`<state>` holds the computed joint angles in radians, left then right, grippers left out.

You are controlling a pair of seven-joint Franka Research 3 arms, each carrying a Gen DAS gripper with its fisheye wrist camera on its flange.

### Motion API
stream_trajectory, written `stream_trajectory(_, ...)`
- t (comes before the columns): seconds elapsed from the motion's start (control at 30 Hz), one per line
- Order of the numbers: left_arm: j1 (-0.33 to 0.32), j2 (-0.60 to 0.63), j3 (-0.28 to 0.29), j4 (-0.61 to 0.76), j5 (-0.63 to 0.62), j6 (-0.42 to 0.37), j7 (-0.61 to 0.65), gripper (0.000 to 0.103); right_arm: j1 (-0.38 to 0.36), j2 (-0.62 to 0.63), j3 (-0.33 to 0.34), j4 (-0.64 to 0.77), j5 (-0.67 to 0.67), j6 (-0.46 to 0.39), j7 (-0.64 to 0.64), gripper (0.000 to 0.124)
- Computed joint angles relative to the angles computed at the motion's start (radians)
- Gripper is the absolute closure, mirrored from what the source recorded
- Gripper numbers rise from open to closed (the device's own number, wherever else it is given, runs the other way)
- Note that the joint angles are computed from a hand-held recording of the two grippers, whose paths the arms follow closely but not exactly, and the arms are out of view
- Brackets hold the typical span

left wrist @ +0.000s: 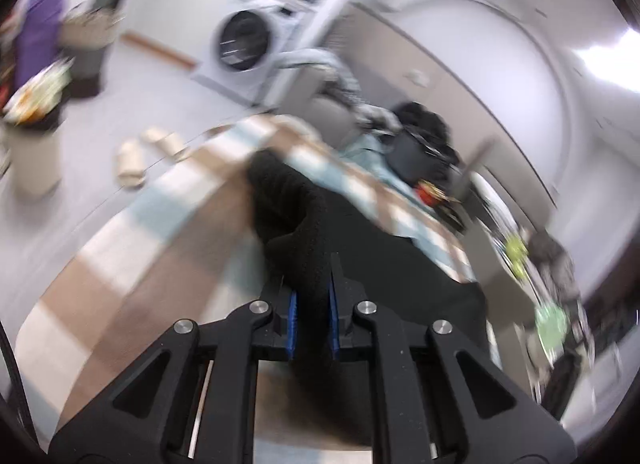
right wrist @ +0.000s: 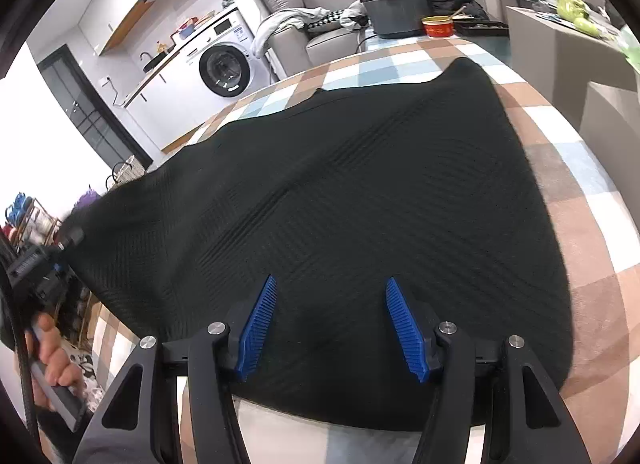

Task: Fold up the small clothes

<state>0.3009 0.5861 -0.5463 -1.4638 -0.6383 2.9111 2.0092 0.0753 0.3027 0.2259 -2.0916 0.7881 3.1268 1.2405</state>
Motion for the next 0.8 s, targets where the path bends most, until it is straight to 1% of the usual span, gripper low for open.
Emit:
stream_trajectory(0.07, -0.001, 0.020, -0.056, 0.052, 0.013, -0.058, 0.084, 0.095, -0.001, -0.008, -0.008, -0.008, 0.006, 0.001, 0.012, 0.065)
stream_trajectory(0.13, -0.017, 0.031, -0.084, 0.083, 0.005, -0.116, 0.158, 0.095, 0.010, -0.024, -0.034, -0.025, -0.003, 0.005, 0.040, 0.065)
stream_trajectory(0.17, -0.036, 0.041, -0.097, 0.107, 0.008, -0.172, 0.197, 0.095, 0.024, -0.034, -0.057, -0.037, -0.019, 0.010, 0.065, 0.065)
stream_trajectory(0.23, -0.063, 0.045, -0.105, 0.119, 0.000, -0.259, 0.248, 0.095, 0.037, -0.051, -0.089, -0.057, -0.046, 0.017, 0.104, 0.065)
stream_trajectory(0.27, -0.088, 0.054, -0.105, 0.131, 0.013, -0.332, 0.271, 0.094, 0.045, -0.062, -0.109, -0.070, -0.064, 0.020, 0.130, 0.065)
stream_trajectory(0.3, -0.114, 0.063, -0.092, 0.148, 0.031, -0.393, 0.283, 0.094, 0.053, -0.069, -0.127, -0.079, -0.084, 0.023, 0.155, 0.065)
stream_trajectory(0.37, -0.189, 0.090, -0.040, 0.196, 0.107, -0.539, 0.276, 0.092, 0.097, -0.086, -0.200, -0.106, -0.153, 0.033, 0.245, 0.065)
stream_trajectory(0.4, -0.223, 0.104, -0.009, 0.225, 0.140, -0.594, 0.260, 0.087, 0.109, -0.092, -0.225, -0.114, -0.184, 0.032, 0.284, 0.065)
stream_trajectory(0.43, -0.253, 0.121, 0.020, 0.257, 0.170, -0.654, 0.244, 0.085, 0.112, -0.096, -0.246, -0.119, -0.211, 0.021, 0.319, 0.065)
stream_trajectory(0.47, -0.267, 0.133, 0.038, 0.277, 0.177, -0.703, 0.245, 0.080, 0.095, -0.100, -0.236, -0.122, -0.218, 0.018, 0.329, 0.065)
stream_trajectory(0.5, -0.266, 0.138, 0.045, 0.283, 0.161, -0.730, 0.254, 0.078, 0.061, -0.105, -0.208, -0.123, -0.205, 0.014, 0.316, 0.065)
stream_trajectory(0.53, -0.256, 0.137, 0.047, 0.280, 0.131, -0.742, 0.266, 0.071, 0.000, -0.110, -0.145, -0.122, -0.151, 0.012, 0.262, 0.065)
stream_trajectory(0.57, -0.238, 0.126, 0.045, 0.263, 0.089, -0.739, 0.282, 0.058, -0.035, -0.116, -0.112, -0.119, -0.113, 0.002, 0.219, 0.065)
stream_trajectory(0.6, -0.233, 0.115, 0.055, 0.252, 0.066, -0.731, 0.286, 0.047, -0.045, -0.122, -0.104, -0.120, -0.096, -0.002, 0.197, 0.065)
stream_trajectory(0.63, -0.226, 0.107, 0.065, 0.249, 0.042, -0.728, 0.292, 0.046, -0.064, -0.126, -0.086, -0.113, -0.060, -0.015, 0.156, 0.065)
stream_trajectory(0.67, -0.222, 0.107, 0.074, 0.256, 0.022, -0.730, 0.303, 0.046, -0.090, -0.126, -0.057, -0.099, 0.004, -0.034, 0.091, 0.065)
stream_trajectory(0.7, -0.221, 0.109, 0.086, 0.267, 0.004, -0.718, 0.308, 0.044, -0.131, -0.127, -0.013, -0.078, 0.114, -0.069, -0.019, 0.065)
stream_trajectory(0.77, -0.227, 0.110, 0.121, 0.274, -0.008, -0.655, 0.299, 0.044, -0.139, -0.130, 0.001, -0.059, 0.213, -0.103, -0.112, 0.065)
stream_trajectory(0.8, -0.229, 0.127, 0.135, 0.301, -0.004, -0.648, 0.285, 0.043, -0.147, -0.127, 0.013, -0.040, 0.279, -0.130, -0.186, 0.065)
